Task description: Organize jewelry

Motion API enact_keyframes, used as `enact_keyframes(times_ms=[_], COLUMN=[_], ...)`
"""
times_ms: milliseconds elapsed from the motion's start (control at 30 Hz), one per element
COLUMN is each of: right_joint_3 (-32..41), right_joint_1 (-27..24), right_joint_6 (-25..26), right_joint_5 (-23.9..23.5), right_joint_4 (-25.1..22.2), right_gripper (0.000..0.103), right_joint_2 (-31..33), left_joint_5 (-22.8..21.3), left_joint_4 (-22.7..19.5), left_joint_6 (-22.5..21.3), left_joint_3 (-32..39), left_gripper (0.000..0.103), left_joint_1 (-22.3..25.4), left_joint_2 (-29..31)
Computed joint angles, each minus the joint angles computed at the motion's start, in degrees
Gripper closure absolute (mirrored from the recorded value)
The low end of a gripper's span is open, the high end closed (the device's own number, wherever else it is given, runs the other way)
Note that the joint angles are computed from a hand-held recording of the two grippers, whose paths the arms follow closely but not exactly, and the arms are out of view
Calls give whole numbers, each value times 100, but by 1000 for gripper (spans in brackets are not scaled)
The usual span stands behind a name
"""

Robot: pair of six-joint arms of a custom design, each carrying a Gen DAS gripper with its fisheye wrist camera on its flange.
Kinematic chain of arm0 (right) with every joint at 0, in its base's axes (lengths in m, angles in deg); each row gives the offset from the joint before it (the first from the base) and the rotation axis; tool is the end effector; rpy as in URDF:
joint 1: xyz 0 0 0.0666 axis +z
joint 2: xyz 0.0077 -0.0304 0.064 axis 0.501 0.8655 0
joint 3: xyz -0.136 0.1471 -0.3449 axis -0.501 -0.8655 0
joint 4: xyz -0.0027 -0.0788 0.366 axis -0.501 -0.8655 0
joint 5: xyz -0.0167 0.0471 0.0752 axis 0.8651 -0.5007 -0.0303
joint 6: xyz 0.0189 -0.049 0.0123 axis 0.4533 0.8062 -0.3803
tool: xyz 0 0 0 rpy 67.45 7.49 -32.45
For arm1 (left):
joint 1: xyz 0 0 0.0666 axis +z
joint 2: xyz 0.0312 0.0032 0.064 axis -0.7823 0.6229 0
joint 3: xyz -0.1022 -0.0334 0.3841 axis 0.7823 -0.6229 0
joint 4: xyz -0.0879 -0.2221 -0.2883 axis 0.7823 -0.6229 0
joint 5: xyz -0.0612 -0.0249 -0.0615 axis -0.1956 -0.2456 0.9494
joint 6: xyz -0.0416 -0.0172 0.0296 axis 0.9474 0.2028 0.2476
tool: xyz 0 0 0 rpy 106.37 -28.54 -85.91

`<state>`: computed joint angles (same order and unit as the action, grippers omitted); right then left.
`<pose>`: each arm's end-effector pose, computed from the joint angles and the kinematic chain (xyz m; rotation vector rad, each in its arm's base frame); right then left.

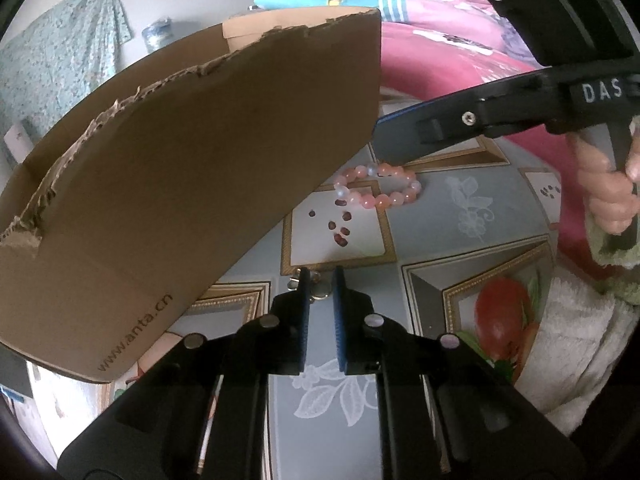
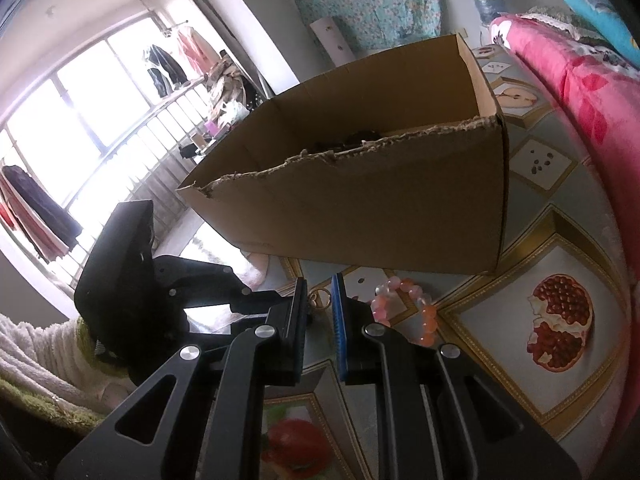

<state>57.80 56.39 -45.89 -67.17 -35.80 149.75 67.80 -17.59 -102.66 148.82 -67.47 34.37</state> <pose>0.4148 0.2044 0.4055 0.2754 2.3153 0.5909 0.5392 -0.1736 0.3147 1.5680 1.9887 -0.4557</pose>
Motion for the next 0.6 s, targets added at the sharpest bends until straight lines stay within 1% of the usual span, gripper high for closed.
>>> enact_keyframes(times_ms=[100, 133, 167, 233, 333, 533, 600], right_joint_3=[9, 7, 9, 17, 14, 24, 11], right_joint_1=[-1, 0, 3, 6, 16, 39, 39], right_joint_6=[-6, -6, -4, 4, 36, 67, 55], right_joint_5=[3, 6, 11, 18, 46, 106, 121], right_joint_4=[-8, -9, -14, -17, -6, -14, 1], right_gripper=[90, 90, 90, 90, 90, 90, 90], right_joint_2=[16, 13, 13, 15, -2, -55, -68], left_joint_5=[-1, 17, 47, 98, 97, 169, 188], left_joint_4=[168, 212, 292, 250, 333, 118, -101], left_joint_6=[132, 199, 243, 374, 425, 418, 408], left_joint_3=[-93, -121, -208, -178, -312, -352, -288], left_gripper=[94, 96, 101, 101, 101, 101, 101], left_joint_1=[-3, 1, 19, 39, 56, 100, 113], left_joint_2=[-33, -48, -105, -105, -186, -274, -266])
